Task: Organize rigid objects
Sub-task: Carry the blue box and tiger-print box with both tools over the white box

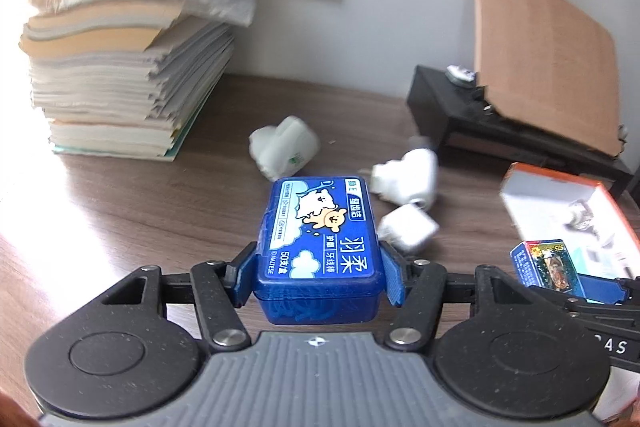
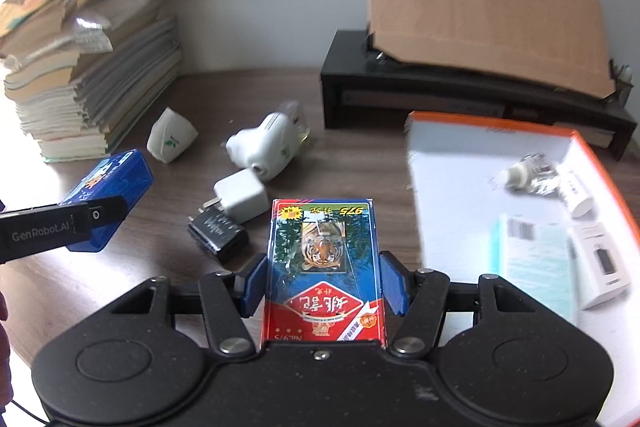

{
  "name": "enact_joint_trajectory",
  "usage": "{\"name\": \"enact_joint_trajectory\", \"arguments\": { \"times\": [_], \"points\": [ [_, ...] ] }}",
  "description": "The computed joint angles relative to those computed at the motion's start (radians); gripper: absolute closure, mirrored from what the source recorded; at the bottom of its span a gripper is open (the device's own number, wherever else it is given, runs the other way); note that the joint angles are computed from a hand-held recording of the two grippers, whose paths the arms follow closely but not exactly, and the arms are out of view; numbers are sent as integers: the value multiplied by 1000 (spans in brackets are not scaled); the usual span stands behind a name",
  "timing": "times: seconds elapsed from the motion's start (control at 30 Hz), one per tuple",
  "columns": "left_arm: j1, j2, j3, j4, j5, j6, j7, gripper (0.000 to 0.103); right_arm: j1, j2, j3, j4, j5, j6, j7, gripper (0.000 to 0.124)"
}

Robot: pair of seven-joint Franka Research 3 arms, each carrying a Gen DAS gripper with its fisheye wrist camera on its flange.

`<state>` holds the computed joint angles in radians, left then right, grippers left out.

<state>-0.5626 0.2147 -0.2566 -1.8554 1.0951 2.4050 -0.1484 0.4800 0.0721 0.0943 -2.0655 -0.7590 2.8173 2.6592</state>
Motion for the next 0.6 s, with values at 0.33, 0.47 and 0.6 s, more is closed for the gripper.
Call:
{"name": "enact_joint_trajectory", "arguments": {
  "times": [0.33, 0.47, 0.6],
  "points": [
    [-129, 127, -16, 237, -16, -103, 16, 41, -136, -215, 34, -222, -40, 72, 13, 53],
    [-200, 208, 3, 365, -35, -124, 44, 41, -201, -303, 46, -317, -18, 98, -16, 53],
    [-279, 296, 33, 500, -54, -163, 87, 41, -265, -382, 51, -403, 9, 130, -62, 53]
  ]
}}
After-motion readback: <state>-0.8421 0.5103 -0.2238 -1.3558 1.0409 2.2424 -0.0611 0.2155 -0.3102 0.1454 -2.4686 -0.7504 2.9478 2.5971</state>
